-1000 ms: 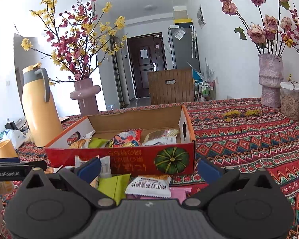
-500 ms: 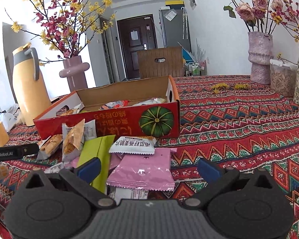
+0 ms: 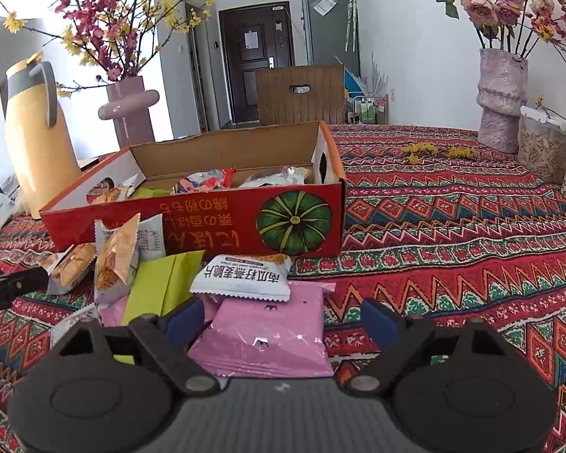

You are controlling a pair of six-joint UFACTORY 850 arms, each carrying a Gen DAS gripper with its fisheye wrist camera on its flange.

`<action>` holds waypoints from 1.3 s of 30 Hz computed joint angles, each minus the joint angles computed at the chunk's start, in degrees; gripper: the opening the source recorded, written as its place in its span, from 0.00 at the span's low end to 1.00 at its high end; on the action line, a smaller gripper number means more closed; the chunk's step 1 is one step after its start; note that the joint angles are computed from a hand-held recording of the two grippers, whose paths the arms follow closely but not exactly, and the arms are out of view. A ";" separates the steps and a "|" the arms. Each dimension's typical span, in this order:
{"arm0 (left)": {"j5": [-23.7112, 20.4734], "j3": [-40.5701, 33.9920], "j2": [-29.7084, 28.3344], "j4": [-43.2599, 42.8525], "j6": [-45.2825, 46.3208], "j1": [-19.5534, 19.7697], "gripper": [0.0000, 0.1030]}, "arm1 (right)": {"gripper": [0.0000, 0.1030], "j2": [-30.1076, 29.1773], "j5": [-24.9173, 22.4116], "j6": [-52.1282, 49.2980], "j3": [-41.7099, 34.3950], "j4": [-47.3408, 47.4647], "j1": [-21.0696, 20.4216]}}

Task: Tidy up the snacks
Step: 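Move both grippers back to the snack pile beside the box, then close the right gripper on the pink packet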

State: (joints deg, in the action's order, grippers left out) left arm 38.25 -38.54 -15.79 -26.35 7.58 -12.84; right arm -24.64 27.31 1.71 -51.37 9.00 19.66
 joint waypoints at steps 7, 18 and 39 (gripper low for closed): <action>-0.38 -0.10 -0.04 0.51 -0.68 0.18 1.00 | 0.59 -1.47 -4.48 -0.05 -3.07 0.13 -0.57; -0.50 -0.06 -0.07 1.06 -1.56 0.38 1.00 | 0.60 -3.03 -5.68 -8.36 -4.26 3.53 -0.60; -0.33 0.00 -0.07 1.24 -1.89 0.40 1.00 | 0.59 -1.59 8.00 -11.47 0.79 12.69 -2.46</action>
State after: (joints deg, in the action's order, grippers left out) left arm 37.92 -38.54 -15.86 -25.11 5.69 -12.44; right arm -26.23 35.31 -9.76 -50.58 21.69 17.20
